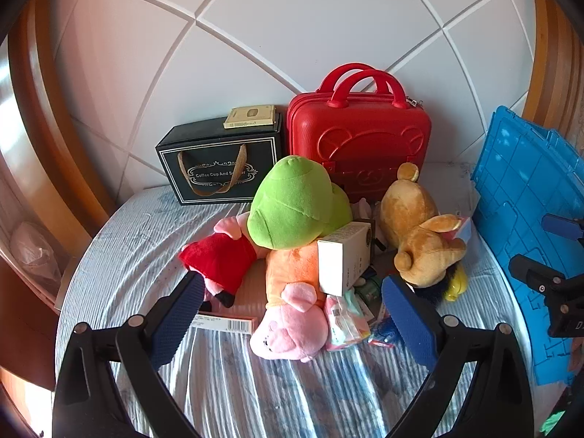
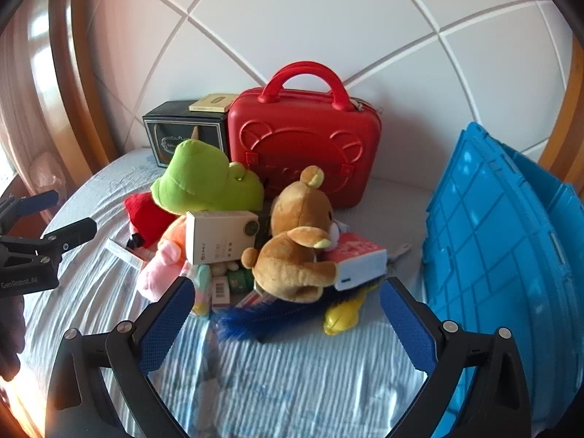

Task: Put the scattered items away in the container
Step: 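Grasp the green frog plush with the left tool while the right tool grasps the brown teddy bear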

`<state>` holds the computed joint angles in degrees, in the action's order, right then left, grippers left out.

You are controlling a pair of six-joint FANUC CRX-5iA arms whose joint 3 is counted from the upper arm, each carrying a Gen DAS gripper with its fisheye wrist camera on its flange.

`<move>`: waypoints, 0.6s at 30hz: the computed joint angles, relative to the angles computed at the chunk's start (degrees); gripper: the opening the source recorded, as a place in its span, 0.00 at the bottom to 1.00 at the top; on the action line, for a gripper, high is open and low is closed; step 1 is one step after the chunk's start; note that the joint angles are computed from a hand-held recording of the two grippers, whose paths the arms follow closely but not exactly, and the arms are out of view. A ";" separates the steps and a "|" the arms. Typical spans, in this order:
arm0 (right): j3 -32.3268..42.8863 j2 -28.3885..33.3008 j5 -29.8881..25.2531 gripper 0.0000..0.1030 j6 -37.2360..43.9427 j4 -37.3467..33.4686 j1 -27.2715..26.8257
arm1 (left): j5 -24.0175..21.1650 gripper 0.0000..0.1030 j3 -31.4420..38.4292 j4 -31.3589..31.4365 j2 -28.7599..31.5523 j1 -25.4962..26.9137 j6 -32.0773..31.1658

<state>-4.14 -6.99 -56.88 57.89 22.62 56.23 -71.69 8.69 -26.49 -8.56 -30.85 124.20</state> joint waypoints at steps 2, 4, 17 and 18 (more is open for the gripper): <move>1.04 2.88 1.27 1.00 1.42 -1.60 -1.69 | 2.51 0.96 -0.66 0.71 0.90 1.89 -1.43; 2.38 5.73 2.36 1.00 2.36 -2.79 -3.19 | 4.79 0.96 -0.94 1.44 2.21 3.62 -3.25; 12.51 20.27 2.71 1.00 6.48 -3.29 -7.99 | 13.65 0.96 1.59 12.96 13.35 13.84 -16.87; 12.99 20.98 2.48 1.00 6.88 -3.14 -8.04 | 13.18 0.96 2.27 13.02 14.35 14.06 -17.67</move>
